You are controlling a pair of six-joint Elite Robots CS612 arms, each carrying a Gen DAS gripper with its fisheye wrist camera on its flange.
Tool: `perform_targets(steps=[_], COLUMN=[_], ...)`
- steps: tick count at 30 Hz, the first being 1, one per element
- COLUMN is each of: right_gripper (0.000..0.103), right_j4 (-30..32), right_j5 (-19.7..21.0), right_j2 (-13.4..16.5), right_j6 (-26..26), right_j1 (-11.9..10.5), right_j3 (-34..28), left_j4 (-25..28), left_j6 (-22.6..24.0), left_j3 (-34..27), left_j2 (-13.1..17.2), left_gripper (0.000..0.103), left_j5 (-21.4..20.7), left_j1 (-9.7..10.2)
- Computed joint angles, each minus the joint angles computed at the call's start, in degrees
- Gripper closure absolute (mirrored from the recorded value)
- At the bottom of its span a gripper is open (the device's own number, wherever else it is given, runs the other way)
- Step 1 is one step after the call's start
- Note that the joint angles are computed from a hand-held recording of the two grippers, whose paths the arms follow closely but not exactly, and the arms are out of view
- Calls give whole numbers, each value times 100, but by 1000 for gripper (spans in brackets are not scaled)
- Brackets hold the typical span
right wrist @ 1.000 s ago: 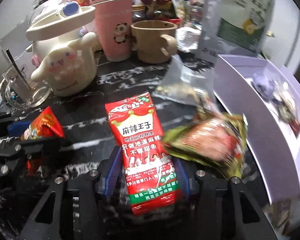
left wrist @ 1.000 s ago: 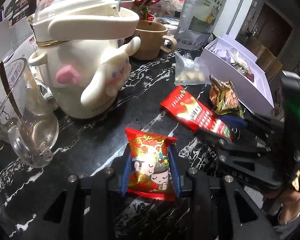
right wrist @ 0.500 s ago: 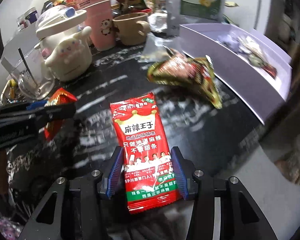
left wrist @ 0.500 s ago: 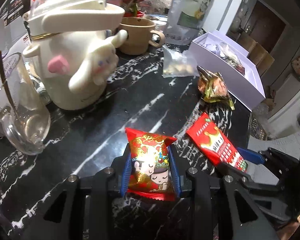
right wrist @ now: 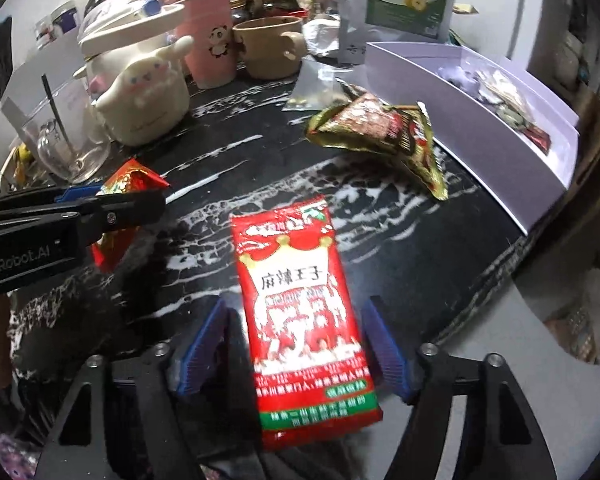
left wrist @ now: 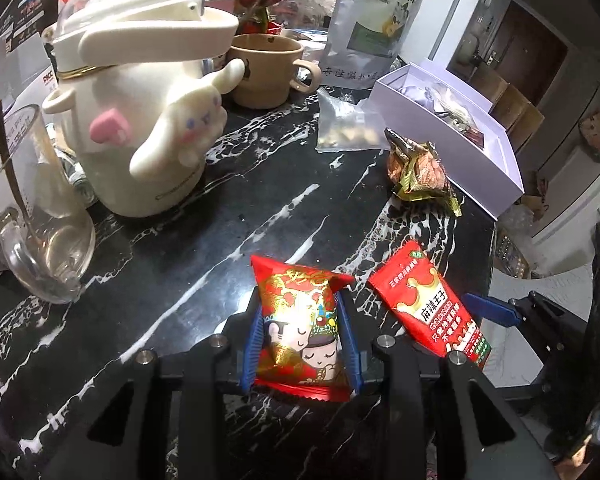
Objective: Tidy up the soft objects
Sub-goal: 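Lift the candy bag and red packet with both tools toward the box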
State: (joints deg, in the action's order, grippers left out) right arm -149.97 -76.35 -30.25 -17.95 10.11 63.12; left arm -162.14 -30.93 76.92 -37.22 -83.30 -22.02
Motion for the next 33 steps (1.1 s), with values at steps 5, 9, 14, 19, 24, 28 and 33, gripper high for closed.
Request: perform_targets(steps=[5,9,14,19,24,28,33], right_gripper=[49,54,57,58,59,59,59], right_j4=[-290,-377,-470,-503,-560,-681,-998], right_j5=[-133,-103,-73,-99,38,143,298], right_j2=[13,2,-18,-45,-101,-179,-314], right_j6=[-223,-303,-248,-129,-8,155,415], right_j1=[42,36,26,22,-20,-66,-142], right_j3=[74,115,169,211,325,471,724], left_j4=[21,58,60,45,44,-38,-218], left_j6=[-22,-6,67,113,170,299,482], left_j3=[-3,-31,-33,-10,20,57,128], left_j2=[11,32,26,6,-23,-57,-123], left_gripper=[69,69,69,69,69,69,69], left_j5=[-67,-143,-172,-146,-147,-101,-39], left_j1=[10,20,5,-17,-44,-88,-153])
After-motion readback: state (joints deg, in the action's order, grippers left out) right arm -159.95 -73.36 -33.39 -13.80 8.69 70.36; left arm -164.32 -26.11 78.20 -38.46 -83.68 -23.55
